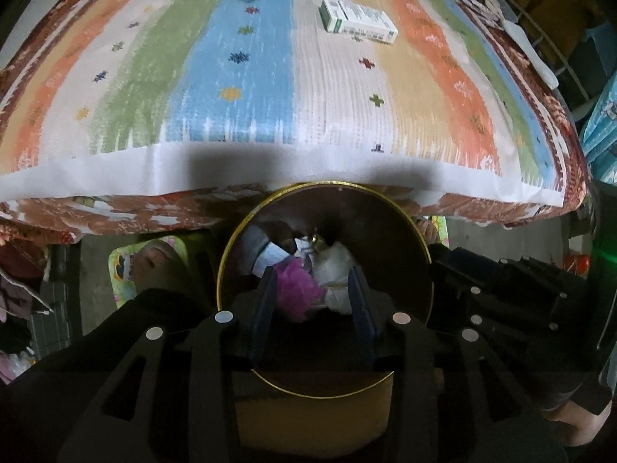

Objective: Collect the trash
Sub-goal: 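Open the left tool to drop the glove while the right tool drops the paper bag, then move both open tools back toward the white box and plastic packet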

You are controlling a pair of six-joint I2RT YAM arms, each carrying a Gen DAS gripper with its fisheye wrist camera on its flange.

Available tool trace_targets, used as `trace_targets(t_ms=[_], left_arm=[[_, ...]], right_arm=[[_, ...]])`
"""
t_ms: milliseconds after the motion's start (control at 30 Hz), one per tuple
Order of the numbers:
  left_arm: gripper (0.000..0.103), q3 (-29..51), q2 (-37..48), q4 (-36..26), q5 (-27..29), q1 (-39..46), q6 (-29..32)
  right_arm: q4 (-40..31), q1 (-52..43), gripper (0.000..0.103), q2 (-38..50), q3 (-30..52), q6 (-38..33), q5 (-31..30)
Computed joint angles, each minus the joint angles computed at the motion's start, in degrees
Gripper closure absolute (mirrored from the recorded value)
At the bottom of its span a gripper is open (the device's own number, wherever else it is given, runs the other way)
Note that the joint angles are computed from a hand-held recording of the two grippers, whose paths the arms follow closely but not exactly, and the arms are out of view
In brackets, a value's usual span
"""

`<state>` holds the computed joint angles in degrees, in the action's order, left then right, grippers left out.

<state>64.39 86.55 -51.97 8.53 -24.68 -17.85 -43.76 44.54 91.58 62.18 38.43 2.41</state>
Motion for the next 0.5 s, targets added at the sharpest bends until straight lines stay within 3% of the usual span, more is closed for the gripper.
trace_targets(t_ms=[100, 200, 367, 500], left_arm=[[0.058, -0.3, -2.03, 0.47, 0.99, 1.02, -0.11], [0.056, -0.53, -3.56, 0.43, 2.71, 2.4, -0.22], [0.044, -1.09, -7.38, 0.22, 2.65, 3.04, 0.02], [0.036, -0.56, -10.08, 1.11, 2.63, 3.78, 1.01]], right_arm=[[-0.43, 0.86, 0.073, -1.68, 0.15, 0.03, 2.31], [1.41, 1.26, 0.068, -4.86, -1.38, 0.68, 0.86], [1.29, 4.42, 0.064, -8.97, -2.18, 1.74, 5.87], [1.03, 5.54, 0.055, -11.24, -2.03, 1.05, 8.93]])
